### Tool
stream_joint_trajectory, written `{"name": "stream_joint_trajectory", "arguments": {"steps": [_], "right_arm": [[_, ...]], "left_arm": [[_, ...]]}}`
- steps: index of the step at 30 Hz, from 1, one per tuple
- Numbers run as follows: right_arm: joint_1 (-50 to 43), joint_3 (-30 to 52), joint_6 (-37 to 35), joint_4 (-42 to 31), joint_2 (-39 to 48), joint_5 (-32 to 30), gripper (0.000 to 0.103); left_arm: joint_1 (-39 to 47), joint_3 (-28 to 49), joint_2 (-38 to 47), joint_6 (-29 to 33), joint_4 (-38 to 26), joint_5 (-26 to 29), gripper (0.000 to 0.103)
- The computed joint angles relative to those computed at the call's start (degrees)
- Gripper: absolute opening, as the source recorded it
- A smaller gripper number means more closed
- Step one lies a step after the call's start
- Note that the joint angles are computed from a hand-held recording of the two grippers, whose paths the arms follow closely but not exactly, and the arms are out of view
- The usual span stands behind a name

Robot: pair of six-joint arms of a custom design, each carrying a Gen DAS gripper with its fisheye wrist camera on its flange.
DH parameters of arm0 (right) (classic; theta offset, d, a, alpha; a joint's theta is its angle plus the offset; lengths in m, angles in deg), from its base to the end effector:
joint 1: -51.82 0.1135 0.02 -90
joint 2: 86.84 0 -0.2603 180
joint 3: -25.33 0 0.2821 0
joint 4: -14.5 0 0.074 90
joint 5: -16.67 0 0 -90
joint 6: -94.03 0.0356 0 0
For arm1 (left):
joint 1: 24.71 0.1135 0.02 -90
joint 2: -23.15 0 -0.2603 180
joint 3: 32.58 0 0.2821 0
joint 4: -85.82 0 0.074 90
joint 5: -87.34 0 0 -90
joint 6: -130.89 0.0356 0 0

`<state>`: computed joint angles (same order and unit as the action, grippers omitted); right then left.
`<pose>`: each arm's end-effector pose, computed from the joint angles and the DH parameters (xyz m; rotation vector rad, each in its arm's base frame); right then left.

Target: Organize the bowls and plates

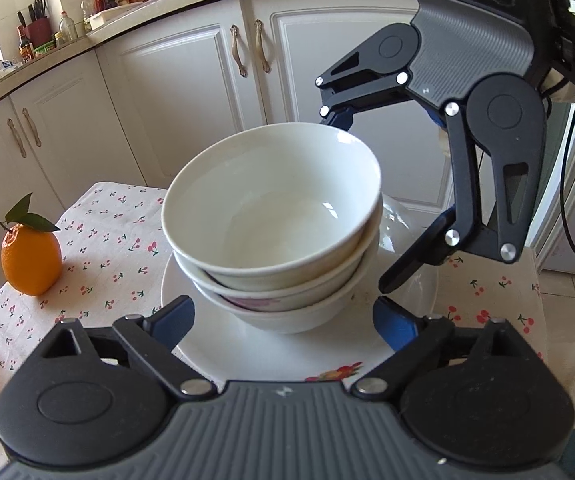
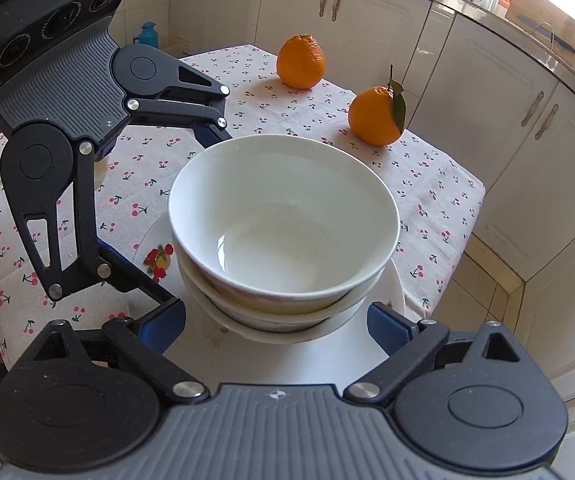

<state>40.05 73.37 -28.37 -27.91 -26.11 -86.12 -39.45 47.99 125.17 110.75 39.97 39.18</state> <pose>0.2269 -0.0392 0.1894 -0.5336 2.4405 -0.0358 0.3572 -0.1185 0.1722 1.7523 1.6520 -0.5907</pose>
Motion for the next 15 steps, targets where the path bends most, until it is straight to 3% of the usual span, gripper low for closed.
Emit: {"name": "stream_joint_trajectory", "arguments": {"steps": [5,9,15], "right_arm": [[2.39,-1.79,5.07,-1.16,-5.28,3.31,0.103],[6.04,-3.35,11.7,-3.31,-11.61,8.8,0.103],[16.04,-5.1,29.44,-8.17,-20.34,22.12,0.103]], "left_arm": [[2.48,-5.54,-5.56,-4.27,4.73,1.47,0.101],[5.4,-13.22,-12.48,-9.5,12.64,4.32,0.103],[8.63,-24.54,-23.36,-19.91,22.63,5.68,0.103]]}}
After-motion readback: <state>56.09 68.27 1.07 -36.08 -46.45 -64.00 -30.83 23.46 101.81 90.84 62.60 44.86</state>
